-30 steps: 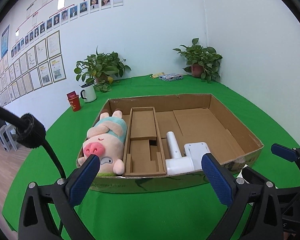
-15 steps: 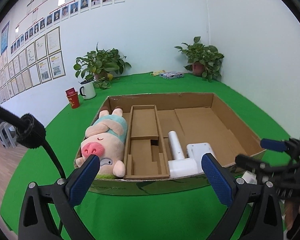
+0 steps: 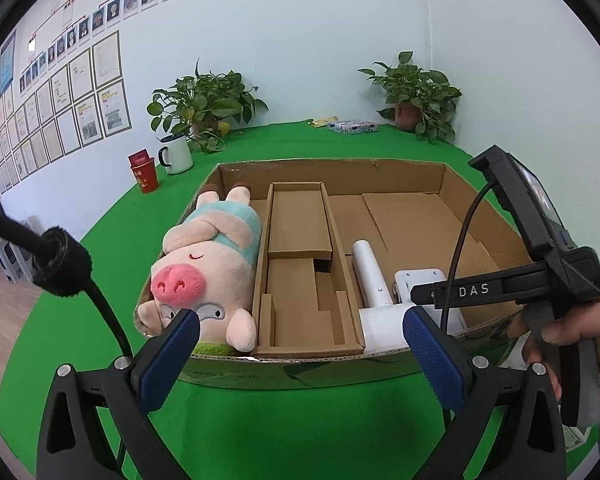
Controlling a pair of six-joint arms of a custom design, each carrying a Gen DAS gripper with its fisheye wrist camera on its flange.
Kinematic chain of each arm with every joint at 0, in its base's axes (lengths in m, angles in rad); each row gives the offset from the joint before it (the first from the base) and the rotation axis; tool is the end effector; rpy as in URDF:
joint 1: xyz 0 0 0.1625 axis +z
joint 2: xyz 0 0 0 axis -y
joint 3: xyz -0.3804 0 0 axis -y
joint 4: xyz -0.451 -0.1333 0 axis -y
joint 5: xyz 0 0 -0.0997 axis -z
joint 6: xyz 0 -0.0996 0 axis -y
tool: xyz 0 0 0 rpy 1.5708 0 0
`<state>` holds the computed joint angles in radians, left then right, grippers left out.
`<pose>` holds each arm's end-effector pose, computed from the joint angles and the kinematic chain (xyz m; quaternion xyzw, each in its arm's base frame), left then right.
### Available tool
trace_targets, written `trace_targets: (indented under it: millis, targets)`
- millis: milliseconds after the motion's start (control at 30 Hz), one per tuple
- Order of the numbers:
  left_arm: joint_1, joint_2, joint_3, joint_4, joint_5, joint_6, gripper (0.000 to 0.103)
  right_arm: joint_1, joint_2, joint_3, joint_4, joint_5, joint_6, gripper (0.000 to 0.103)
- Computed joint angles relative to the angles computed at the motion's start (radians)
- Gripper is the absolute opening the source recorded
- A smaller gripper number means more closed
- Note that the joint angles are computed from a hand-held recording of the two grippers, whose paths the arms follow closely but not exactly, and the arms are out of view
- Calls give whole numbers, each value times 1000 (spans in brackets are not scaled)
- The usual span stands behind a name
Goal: Organize objects
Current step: 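Move the right gripper toward the white medicine box on the table, then grasp the white medicine box with the right gripper and lift it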
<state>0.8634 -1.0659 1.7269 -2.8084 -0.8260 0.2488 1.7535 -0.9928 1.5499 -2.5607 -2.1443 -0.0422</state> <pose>-0.2786 -0.6348 0.2115 0.3190 0.8405 -0.3372 0.2795 0.2081 -0.6899 0.2085 0.0448 -0.9377 0.2248 0.2611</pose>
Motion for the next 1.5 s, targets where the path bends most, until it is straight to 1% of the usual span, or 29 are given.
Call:
trace_targets:
  millis: [67, 100, 167, 233, 333, 500, 533, 600, 633, 667, 733, 800, 867, 900, 933, 1000, 1033, 1067, 1100, 1167, 1200, 1233, 1267, 1333, 1367, 1400, 1500]
  targets:
    - [12, 13, -21, 16, -20, -7, 102, -2, 5, -8, 14, 6, 11, 71]
    - [18, 21, -33, 28, -33, -14, 102, -1, 7, -9, 17, 3, 11, 70]
    - [29, 34, -57, 49, -61, -23, 102, 5, 11, -7, 19, -16, 1, 63]
    - [40, 48, -79, 71, -85, -31, 102, 8, 11, -1, 7, -27, -15, 63]
    - [50, 61, -101, 95, -111, -40, 102, 6, 1, 10, 0, -23, -21, 62]
    - [54, 71, -108, 92, -117, -27, 102, 3, -2, 3, 20, -15, -11, 62]
    - [53, 70, -107, 88, -114, -25, 102, 6, -2, 5, 14, -25, -10, 62]
    - [49, 67, -98, 65, -101, -20, 102, 20, 3, 12, -30, -80, -30, 67]
    - [46, 66, -93, 45, -89, -19, 102, 31, 0, 28, -71, -116, -52, 80]
    - [40, 64, -84, 11, -73, -18, 102, 41, -2, 43, -113, -148, -73, 85]
    - [34, 57, -71, -35, -58, -17, 102, 64, -4, 74, -195, -213, -126, 86]
    - [28, 49, -63, -39, -49, -23, 102, 82, -22, 120, -279, -244, -175, 88]
    - [22, 35, -48, -20, -51, -29, 102, 95, -47, 170, -357, -252, -221, 88]
    - [20, 21, -36, 0, -68, -30, 102, 99, -62, 195, -390, -243, -236, 88]
    - [21, 8, -26, 27, -92, -33, 102, 99, -101, 238, -407, -205, -235, 88]
    - [26, -23, -6, 102, -165, -46, 102, 84, -215, 341, -386, -79, -217, 88]
    - [32, -41, 4, 152, -216, -58, 102, 82, -250, 377, -384, -58, -228, 88]
    - [36, -53, 9, 189, -253, -71, 102, 81, -290, 419, -384, -54, -254, 88]
    - [44, -63, 9, 240, -304, -90, 102, 80, -330, 463, -386, -61, -295, 88]
    - [59, -76, 8, 319, -406, -124, 101, 74, -381, 529, -392, -95, -355, 88]
    - [66, -77, 8, 342, -452, -136, 100, 68, -399, 550, -381, -114, -356, 88]
    - [72, -75, 9, 357, -486, -151, 100, 53, -423, 570, -353, -129, -335, 88]
    - [76, -71, 7, 371, -514, -168, 95, 38, -442, 584, -325, -140, -308, 88]
    - [80, -66, 7, 396, -556, -187, 88, 22, -456, 600, -311, -176, -275, 88]
    - [81, -65, 9, 403, -572, -196, 85, 16, -464, 608, -309, -173, -266, 88]
    - [81, -65, 14, 405, -577, -204, 84, 12, -470, 613, -307, -165, -256, 88]
    - [77, -60, 17, 405, -553, -226, 80, 10, -475, 622, -284, -114, -232, 88]
